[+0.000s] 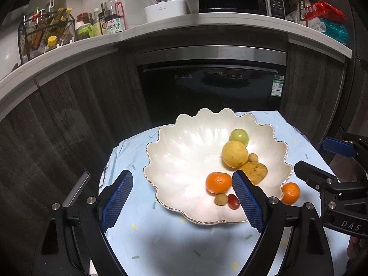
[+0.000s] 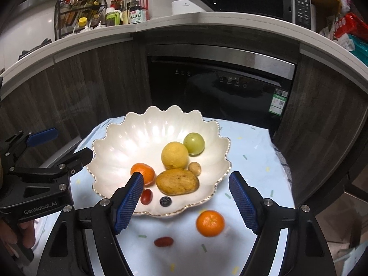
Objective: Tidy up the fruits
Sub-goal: 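Move the left tool to the red date while the right tool approaches the mandarin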
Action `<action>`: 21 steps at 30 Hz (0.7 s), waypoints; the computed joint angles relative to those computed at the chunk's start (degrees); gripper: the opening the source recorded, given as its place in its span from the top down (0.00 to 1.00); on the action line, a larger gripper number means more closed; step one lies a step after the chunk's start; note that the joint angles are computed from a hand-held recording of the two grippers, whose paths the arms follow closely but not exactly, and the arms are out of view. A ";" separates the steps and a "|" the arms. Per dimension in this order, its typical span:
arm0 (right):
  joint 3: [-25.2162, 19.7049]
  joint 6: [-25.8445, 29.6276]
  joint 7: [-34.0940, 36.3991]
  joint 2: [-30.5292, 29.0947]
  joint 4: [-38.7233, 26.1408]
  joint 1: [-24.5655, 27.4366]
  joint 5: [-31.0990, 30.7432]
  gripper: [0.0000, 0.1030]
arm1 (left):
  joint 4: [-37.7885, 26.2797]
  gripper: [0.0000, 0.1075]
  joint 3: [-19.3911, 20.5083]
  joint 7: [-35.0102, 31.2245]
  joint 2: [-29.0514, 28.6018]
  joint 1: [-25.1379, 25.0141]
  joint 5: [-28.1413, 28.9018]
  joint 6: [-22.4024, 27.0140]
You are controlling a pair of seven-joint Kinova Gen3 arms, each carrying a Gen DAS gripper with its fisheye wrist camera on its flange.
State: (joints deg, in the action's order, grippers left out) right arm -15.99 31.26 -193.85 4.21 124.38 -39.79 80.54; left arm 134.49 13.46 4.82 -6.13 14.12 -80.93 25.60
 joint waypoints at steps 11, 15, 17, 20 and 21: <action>-1.11 0.40 -0.96 -4.65 4.41 1.24 -0.49 0.25 | -0.30 0.18 4.29 -0.19 -0.99 4.03 5.00 5.12; -1.36 -0.13 -1.37 -6.07 6.06 2.20 -0.12 0.25 | -0.71 0.18 5.61 0.15 -0.94 5.67 6.65 7.38; -1.43 -0.51 -1.20 -6.40 6.50 2.66 -0.01 0.25 | -0.86 0.17 5.96 0.09 -0.98 6.47 7.56 7.90; -1.36 -1.30 -1.17 -7.06 7.37 3.40 0.59 0.25 | -1.01 0.17 6.70 0.01 -0.65 7.67 8.37 8.85; -1.34 -1.52 -1.12 -7.27 7.63 3.61 0.74 0.25 | -1.10 0.17 6.92 0.05 -0.52 8.13 8.76 9.13</action>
State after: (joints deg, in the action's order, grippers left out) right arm -17.34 29.74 -194.97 -3.05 132.01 -36.17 81.28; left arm 133.39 20.38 4.87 -6.65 22.25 -72.17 34.73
